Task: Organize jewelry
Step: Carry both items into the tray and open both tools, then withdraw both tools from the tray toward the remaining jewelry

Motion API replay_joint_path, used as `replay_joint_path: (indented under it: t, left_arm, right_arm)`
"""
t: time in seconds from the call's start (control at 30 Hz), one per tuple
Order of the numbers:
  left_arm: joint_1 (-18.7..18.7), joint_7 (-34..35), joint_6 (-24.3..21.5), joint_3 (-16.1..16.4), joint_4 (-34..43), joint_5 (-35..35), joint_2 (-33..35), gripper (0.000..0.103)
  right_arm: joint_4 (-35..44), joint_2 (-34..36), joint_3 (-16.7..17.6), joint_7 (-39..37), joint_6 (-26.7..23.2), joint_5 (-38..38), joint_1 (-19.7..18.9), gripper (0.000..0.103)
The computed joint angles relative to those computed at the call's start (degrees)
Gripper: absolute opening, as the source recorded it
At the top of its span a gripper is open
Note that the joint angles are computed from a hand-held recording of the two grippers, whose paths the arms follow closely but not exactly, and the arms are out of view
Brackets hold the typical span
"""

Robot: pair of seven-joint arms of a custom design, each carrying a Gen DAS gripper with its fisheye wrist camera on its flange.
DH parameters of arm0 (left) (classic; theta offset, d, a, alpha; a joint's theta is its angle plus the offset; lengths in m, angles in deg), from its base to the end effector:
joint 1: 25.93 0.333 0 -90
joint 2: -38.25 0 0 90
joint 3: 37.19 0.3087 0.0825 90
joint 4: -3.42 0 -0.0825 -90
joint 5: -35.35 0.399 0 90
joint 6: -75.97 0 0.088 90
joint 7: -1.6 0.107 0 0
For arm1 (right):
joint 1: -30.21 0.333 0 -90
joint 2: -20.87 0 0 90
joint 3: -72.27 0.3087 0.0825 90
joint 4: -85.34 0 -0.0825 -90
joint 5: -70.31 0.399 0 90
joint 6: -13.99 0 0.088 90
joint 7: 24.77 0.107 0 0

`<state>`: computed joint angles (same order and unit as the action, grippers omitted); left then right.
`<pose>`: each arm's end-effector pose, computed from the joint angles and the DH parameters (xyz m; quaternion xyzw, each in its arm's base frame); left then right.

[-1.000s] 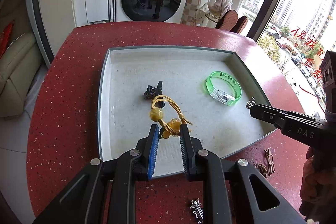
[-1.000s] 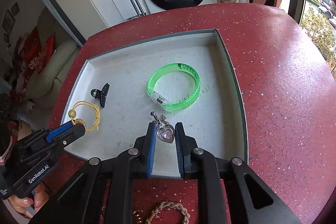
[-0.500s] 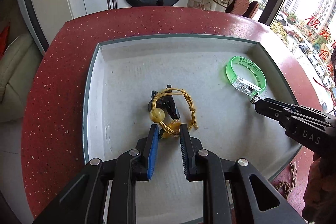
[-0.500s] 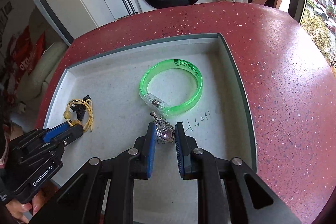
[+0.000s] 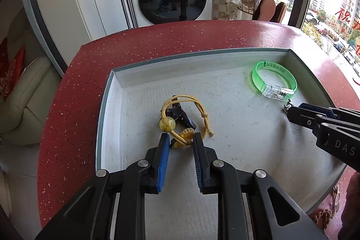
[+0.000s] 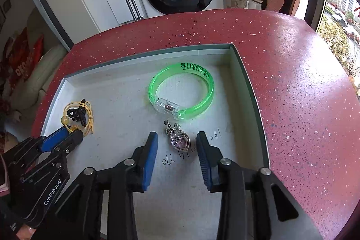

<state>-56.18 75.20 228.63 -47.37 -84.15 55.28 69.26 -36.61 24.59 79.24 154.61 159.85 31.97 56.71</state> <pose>0.5815 -0.4756 0.4017 -0.4331 0.8473 -0.2604 0.1633 0.4902 0.3328 0.3981 -0.4970 0.8212 -0.1692 0.2236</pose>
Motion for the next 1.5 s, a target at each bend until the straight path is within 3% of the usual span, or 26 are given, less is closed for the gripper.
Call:
replay_joint_path:
  t: [0.27, 0.6, 0.63, 0.67, 0.7, 0.77, 0.87, 1.0, 1.1, 1.27, 1.5]
  left_arm:
    - [0.27, -1.48, 4.90, 0.19, -4.70, 0.79, -3.11, 0.039]
    - [0.66, -2.86, 7.24, 0.37, -9.34, 1.41, -6.93, 0.039]
    - [0.76, -3.20, 7.62, 0.35, -10.38, 1.59, -7.74, 0.057]
    - [0.47, -4.40, 7.99, 0.80, -11.31, 2.24, -8.55, 0.098]
    - [-0.30, -7.00, 9.53, 1.99, -12.70, 3.90, -9.60, 0.103]
    - [-1.09, -11.42, 13.43, 3.67, -15.75, 7.48, -11.90, 0.103]
    - [0.91, -10.22, 13.20, 1.42, -17.59, 6.49, -13.79, 0.103]
    - [2.01, -10.65, 13.56, 0.32, -20.68, 6.62, -16.55, 0.103]
    - [2.56, -11.93, 13.67, -0.17, -23.25, 7.36, -18.83, 0.103]
    - [5.61, -8.36, 14.20, -3.52, -28.06, 1.61, -22.62, 0.103]
    - [8.03, -0.14, 15.66, -6.28, -35.56, -7.72, -27.78, 0.103]
  right_arm:
    - [-2.13, -3.18, 0.92, 4.88, 1.07, -3.50, -0.24, 0.059]
    - [-3.25, -5.76, 2.99, 7.24, 0.63, -4.86, -0.22, 0.065]
    - [-3.27, -6.00, 3.26, 7.54, 0.31, -4.98, -0.14, 0.065]
    - [-3.38, -6.33, 3.49, 7.77, -0.02, -5.02, -0.09, 0.065]
    - [-3.44, -6.64, 3.74, 7.94, -0.40, -5.03, -0.02, 0.065]
    - [-3.64, -7.33, 4.25, 8.07, -1.17, -5.04, 0.14, 0.065]
    - [-4.29, -8.57, 5.01, 8.51, -1.85, -5.07, 0.31, 0.067]
    - [-5.33, -10.42, 6.45, 10.07, -2.83, -5.92, 0.64, 0.081]
    - [-6.37, -11.83, 7.33, 10.52, -3.23, -5.67, 0.94, 0.082]
    - [-9.63, -15.28, 9.35, 14.57, -2.14, -7.34, 0.77, 0.103]
    - [-13.94, -18.55, 10.99, 15.37, 0.27, -2.75, 1.26, 0.103]
